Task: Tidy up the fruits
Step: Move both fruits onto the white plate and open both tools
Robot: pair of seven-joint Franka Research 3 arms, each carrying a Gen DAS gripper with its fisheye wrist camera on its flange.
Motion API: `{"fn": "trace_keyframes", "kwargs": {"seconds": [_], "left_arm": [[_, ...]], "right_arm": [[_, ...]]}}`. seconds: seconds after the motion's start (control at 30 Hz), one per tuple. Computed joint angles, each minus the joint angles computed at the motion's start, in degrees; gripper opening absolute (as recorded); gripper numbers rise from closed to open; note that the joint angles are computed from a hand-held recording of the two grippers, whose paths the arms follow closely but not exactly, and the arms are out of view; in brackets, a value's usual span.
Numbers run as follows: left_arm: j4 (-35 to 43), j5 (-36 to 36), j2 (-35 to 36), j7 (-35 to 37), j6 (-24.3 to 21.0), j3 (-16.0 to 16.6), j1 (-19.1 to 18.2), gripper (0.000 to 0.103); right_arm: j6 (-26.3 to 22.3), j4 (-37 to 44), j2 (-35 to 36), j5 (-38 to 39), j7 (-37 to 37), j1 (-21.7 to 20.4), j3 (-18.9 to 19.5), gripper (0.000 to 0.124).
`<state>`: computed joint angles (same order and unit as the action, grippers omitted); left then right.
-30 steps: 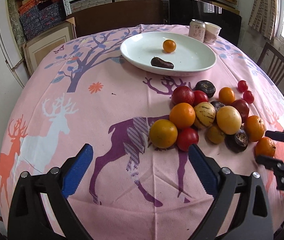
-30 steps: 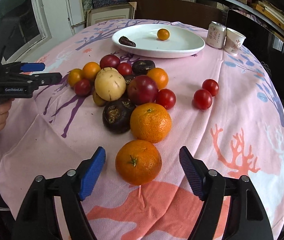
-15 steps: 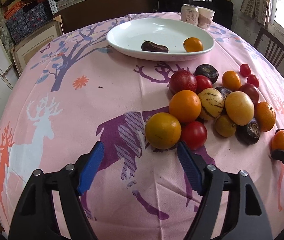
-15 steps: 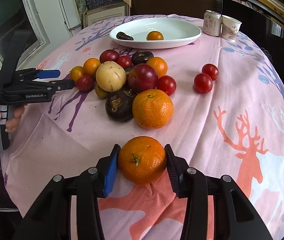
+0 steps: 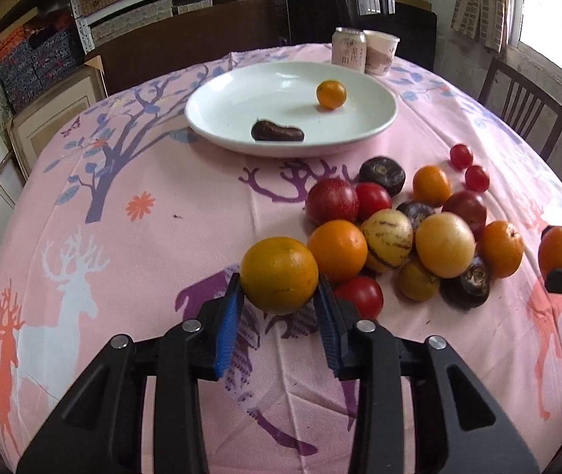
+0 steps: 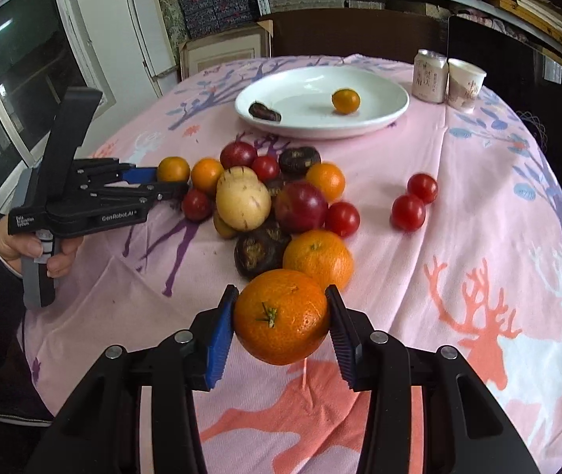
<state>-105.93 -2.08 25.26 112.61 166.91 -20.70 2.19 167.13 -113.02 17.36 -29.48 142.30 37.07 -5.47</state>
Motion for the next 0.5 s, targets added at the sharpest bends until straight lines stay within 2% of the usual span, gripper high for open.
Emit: {"fn": "trace_keyframes", "kwargs": {"seconds": [0.07,0.13,0.2,0.27,0.3,0.43,0.5], "left_arm": [[0.96,-2.0,-0.28,1.01,0.35,-2.05,1.53,0.035],[3.65,-3.08,0.58,0.67,-0.07,-2.48,1.31,0.035],[7.81,-1.6,2.5,-2.4,-0.37,0.09,-1.73,0.035],[13.85,0.18,5.82,-6.31,-2.16,2.54,-4.65,0.035],[17.35,0.95,7.8,-8.27,-3.78,3.53,-5.89,0.035],[33.07,5.55,17.13,-15.82,-11.48,8.15,-11.25,0.035],[39.16,7.67,20.95,-17.51,-14.73,9.27,-12.82,0.035]], "right_arm": [[0.93,1.72,-0.04,-4.86,3.54,1.91,-3.26,0.045],[2.66,4.44,1.06,-8.99,6.87,2.63,-5.68,0.045],[3.64,8.49,3.39,-12.57,10.6,3.7,-8.63,0.045],[3.32,13.85,6.94,-12.49,11.22,2.98,-9.43,0.045],[2.54,16.83,8.97,-10.87,9.54,1.84,-8.71,0.045],[-3.69,30.82,18.62,2.23,-5.3,-6.1,-0.26,0.045],[-7.26,37.18,23.19,6.53,-9.21,-7.56,1.37,0.045]]}}
